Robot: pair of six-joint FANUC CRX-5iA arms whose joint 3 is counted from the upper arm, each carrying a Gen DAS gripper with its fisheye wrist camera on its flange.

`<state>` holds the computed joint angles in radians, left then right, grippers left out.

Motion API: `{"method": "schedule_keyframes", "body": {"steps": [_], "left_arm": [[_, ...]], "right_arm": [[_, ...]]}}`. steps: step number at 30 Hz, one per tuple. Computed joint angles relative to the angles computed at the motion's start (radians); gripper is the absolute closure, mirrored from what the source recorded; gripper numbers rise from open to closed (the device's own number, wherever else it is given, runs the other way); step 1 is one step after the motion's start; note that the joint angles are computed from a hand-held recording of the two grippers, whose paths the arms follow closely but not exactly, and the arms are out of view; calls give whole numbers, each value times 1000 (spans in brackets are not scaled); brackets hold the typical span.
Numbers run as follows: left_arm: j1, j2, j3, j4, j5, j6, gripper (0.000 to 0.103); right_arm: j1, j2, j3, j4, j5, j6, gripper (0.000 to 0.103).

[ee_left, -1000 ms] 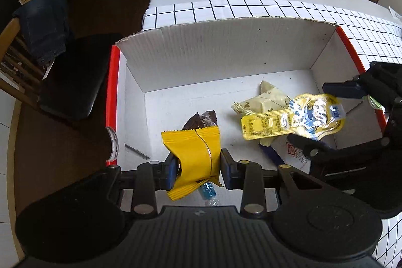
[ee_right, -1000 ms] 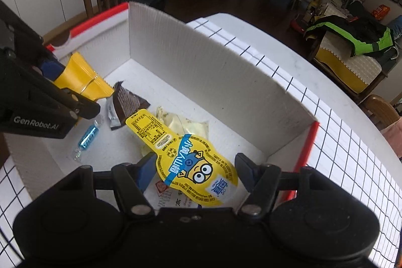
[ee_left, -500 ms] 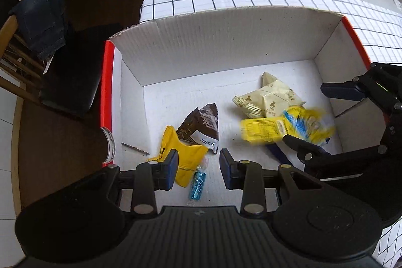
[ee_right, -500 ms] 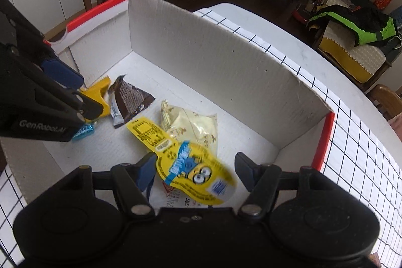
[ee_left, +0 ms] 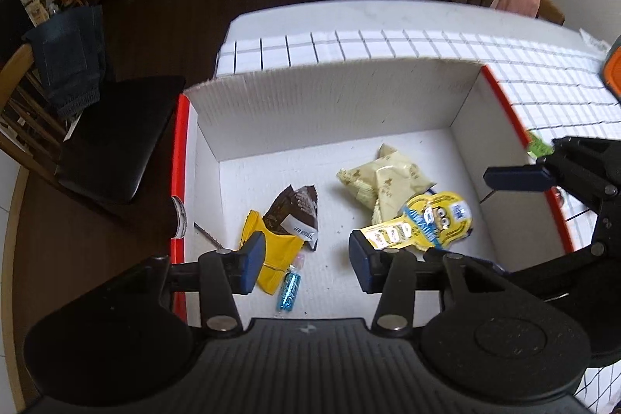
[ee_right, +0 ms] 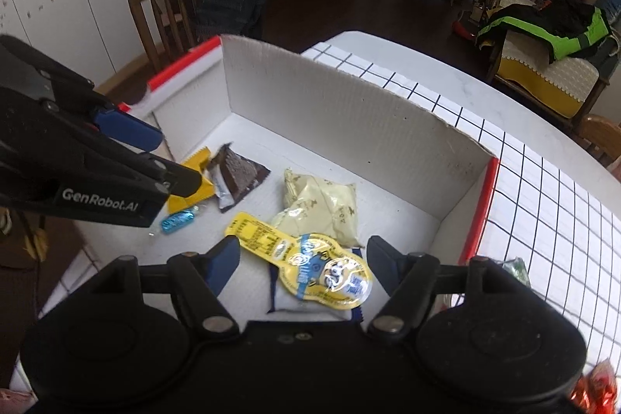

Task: Organize snacks
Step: 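Open both grippers to drop the yellow candy and cartoon packet into the box, then move both grippers back toward the remaining snacks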

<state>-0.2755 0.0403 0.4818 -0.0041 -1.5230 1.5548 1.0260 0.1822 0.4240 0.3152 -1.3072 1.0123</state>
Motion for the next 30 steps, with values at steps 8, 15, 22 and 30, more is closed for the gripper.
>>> {"method": "schedule_keyframes", "body": {"steps": [8,15,22,30], "left_arm": [[-12,-71,-51,21,64,10,50],[-73,-104,-62,-7,110,55,37],[-171,-95,-32,-58,138,135,29],[-310,-54,15,-117,169,223,21]], "right_arm": [[32,-108,-88,25,69,-100,25],[50,-216,-187,60,117,-164,19],[56,-338,-300,86,143,-208,15],[30,-476,-415,92,146,-229,4]]}}
